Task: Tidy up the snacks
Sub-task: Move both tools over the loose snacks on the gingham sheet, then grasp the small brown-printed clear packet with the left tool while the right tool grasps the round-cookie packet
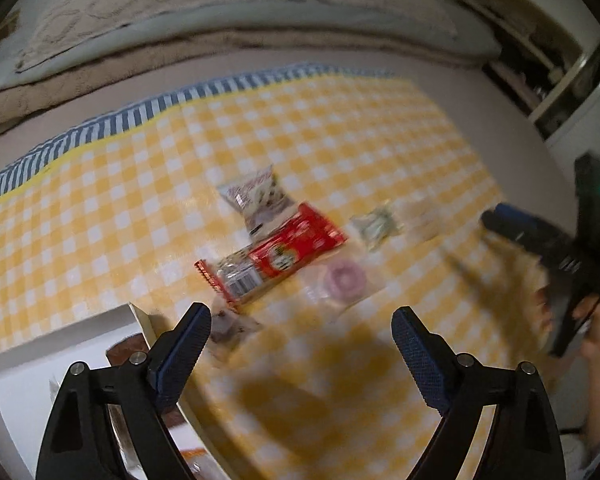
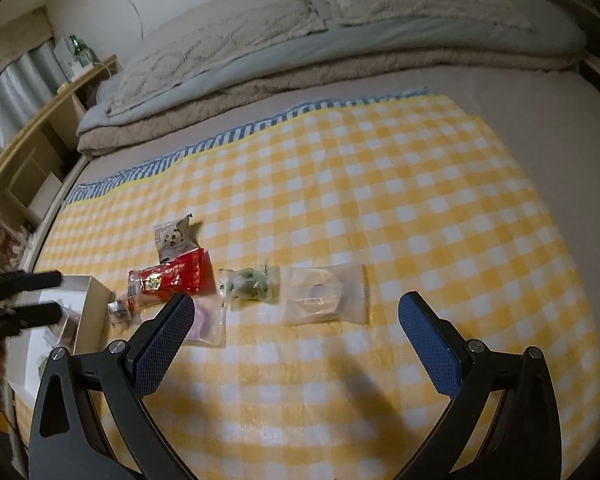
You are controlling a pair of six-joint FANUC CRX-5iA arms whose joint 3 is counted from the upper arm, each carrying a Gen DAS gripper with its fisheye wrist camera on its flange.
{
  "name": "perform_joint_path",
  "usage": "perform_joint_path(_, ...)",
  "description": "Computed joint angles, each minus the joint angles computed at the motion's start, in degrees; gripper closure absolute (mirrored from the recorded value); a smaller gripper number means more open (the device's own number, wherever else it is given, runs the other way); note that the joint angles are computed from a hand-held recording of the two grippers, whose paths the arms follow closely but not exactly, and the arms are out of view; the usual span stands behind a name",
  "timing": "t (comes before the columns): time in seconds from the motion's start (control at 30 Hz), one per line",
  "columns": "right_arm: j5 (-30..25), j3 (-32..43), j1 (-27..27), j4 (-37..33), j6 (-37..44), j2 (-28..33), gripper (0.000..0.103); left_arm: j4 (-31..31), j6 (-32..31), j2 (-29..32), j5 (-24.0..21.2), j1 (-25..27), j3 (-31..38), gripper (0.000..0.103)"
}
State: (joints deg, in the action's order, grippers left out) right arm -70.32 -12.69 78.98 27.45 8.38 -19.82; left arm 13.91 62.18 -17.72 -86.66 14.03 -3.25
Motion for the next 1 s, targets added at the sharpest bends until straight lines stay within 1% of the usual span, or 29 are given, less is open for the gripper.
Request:
perform_joint_path(0.07,2.4,0.1,-2.3,-3.8,0.5,0.0,0.000,-2.2,0.2,1.5,0.7,-1.9,0.2,0.008)
perform_joint_path(0.13,5.2,0.0,-4.6,-7.6,0.8,-0.5,0.000,-3.5,-0.4,3.6,1.5,-2.5,0.4,0.008)
perform_joint_path(0.2,6.5,0.4,-6.2,-10.7,1.8,-0.7,0.000,-4.5,-0.5,5.1,2.2,-3.1,0.3,0.008)
perform_joint_path(0.23,7.3,0.7,-7.2,-13.0,2.3,-0.8,0.000,-5.1,-0.3,6.1,2.6,-3.3,0.5,0.007)
perform_joint_path(0.33,10.8,1.1,-10.7,-21.3,5.3,-1.4,0.000,-7.6,1.7,6.2,3.9,-4.5,-0.9,0.006)
perform_joint_path(0.47,11.1,4.0,-15.3,-32.3,12.8,1.7,0.000,-8.7,2.4,7.7,4.8,-5.6,-2.0,0.006)
perform_joint_path(0.57,12.3,3.9,-17.6,-36.5,13.3,3.1,0.000,-10.4,2.1,8.5,4.5,-6.6,-2.2,0.006)
perform_joint_path(0.67,14.8,2.3,-18.4,-36.0,11.2,3.1,0.000,-9.9,1.9,9.3,4.2,-6.5,-2.7,0.007)
perform_joint_path(0.77,19.2,-0.4,-19.0,-34.2,8.3,2.3,0.000,-9.9,1.3,9.5,4.1,-6.7,-2.7,0.008)
perform_joint_path(0.83,21.9,-2.0,-18.8,-31.4,5.6,2.0,0.000,-8.7,0.4,9.6,3.6,-6.6,-3.1,0.009)
perform_joint_path(0.9,22.2,-2.6,-18.4,-27.5,2.9,2.2,0.001,-8.9,-0.3,9.6,2.8,-7.1,-3.1,0.010)
perform_joint_path(0.93,22.2,-2.9,-18.0,-24.8,1.2,2.4,0.002,-8.8,-0.7,9.5,2.6,-7.2,-3.3,0.010)
perform_joint_path(1.0,21.6,-2.8,-17.9,-22.5,-0.2,3.1,0.007,-8.2,-1.2,9.1,2.0,-6.8,-3.8,0.011)
